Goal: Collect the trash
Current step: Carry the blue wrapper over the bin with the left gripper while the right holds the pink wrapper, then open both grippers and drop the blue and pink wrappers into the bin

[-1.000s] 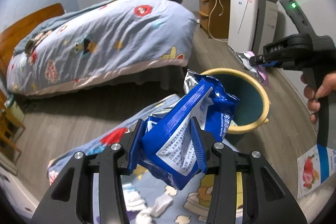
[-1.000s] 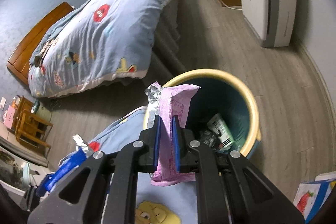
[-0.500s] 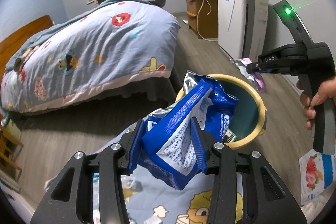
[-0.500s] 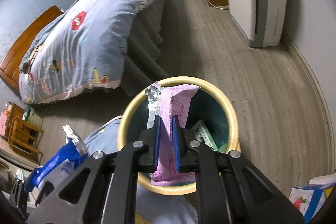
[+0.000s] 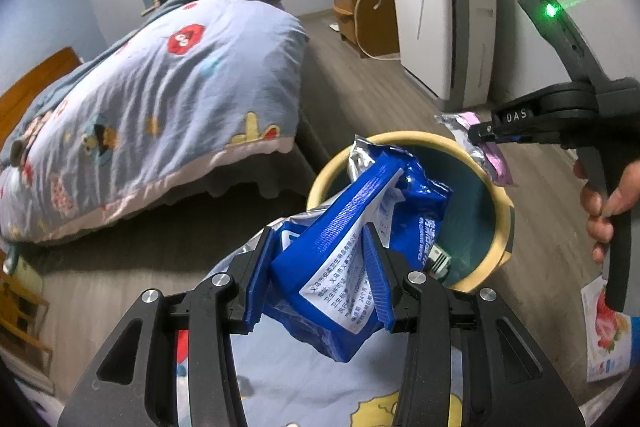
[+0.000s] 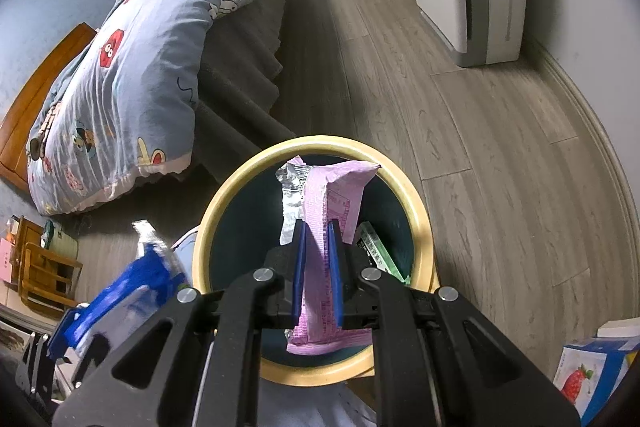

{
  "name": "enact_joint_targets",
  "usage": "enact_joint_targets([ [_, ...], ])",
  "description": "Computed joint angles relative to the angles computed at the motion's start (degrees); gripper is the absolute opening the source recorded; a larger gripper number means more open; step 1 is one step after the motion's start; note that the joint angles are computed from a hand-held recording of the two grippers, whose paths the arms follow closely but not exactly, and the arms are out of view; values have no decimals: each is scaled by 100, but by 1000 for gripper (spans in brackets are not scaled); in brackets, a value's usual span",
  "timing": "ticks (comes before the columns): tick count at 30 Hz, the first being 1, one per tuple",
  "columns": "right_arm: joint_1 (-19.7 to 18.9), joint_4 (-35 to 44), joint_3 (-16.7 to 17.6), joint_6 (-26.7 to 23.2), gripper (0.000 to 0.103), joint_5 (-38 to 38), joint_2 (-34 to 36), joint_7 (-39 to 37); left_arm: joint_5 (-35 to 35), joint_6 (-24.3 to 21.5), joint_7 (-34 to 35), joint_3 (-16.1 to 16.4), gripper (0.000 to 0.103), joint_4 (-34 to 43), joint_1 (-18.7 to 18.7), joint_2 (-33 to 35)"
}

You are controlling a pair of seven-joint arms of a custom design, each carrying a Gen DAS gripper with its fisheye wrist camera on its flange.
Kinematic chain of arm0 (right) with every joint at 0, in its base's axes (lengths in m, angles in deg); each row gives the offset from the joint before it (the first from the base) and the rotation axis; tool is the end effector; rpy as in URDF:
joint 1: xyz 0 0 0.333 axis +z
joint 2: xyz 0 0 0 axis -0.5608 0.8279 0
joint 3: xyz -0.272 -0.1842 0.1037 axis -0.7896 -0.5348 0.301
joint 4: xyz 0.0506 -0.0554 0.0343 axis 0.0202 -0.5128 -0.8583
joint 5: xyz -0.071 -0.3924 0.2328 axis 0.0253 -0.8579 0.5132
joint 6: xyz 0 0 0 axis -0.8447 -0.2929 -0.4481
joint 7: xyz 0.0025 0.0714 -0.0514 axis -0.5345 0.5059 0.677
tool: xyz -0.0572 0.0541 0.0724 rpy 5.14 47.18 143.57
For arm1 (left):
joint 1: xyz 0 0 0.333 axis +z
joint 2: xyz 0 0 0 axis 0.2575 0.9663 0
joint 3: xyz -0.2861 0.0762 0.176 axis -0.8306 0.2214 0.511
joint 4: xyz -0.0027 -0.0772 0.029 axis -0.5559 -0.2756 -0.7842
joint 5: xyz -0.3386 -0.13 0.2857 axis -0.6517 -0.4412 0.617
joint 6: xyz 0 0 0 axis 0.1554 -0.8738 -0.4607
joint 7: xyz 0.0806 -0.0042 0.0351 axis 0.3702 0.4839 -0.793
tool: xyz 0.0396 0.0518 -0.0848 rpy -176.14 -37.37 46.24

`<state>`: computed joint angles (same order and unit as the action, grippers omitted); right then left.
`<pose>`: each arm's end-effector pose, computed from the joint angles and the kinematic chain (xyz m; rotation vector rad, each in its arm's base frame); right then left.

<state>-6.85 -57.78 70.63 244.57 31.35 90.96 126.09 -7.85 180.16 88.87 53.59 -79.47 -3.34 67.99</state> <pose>0.5860 0.4114 0.3562 -1.4377 2.1342 -0.1832 0.5507 -0.3643 0.3859 -1.2905 2.1797 -0.6074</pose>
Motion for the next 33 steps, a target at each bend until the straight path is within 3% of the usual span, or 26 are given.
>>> enact_joint_targets([
  [8, -40, 14, 31, 54, 11, 147, 107, -91, -413, -260, 231, -18, 45, 534, -74, 604],
  [17, -20, -22, -48, 433, 11, -26, 188, -27, -752, -266, 334, 10, 45, 766, -144, 989],
  [22, -15, -16, -59, 369, 11, -10, 204, -5, -815, -228, 393, 38, 45, 798, -186, 1083],
  [28, -198, 68, 215, 90, 11, 519, 326, -299, -884, -342, 519, 42, 45, 873, -229, 1196],
  [33, -196, 15, 188, 337, 11, 654, 356, -318, -1032, -328, 665, 4, 46, 880, -200, 1270],
])
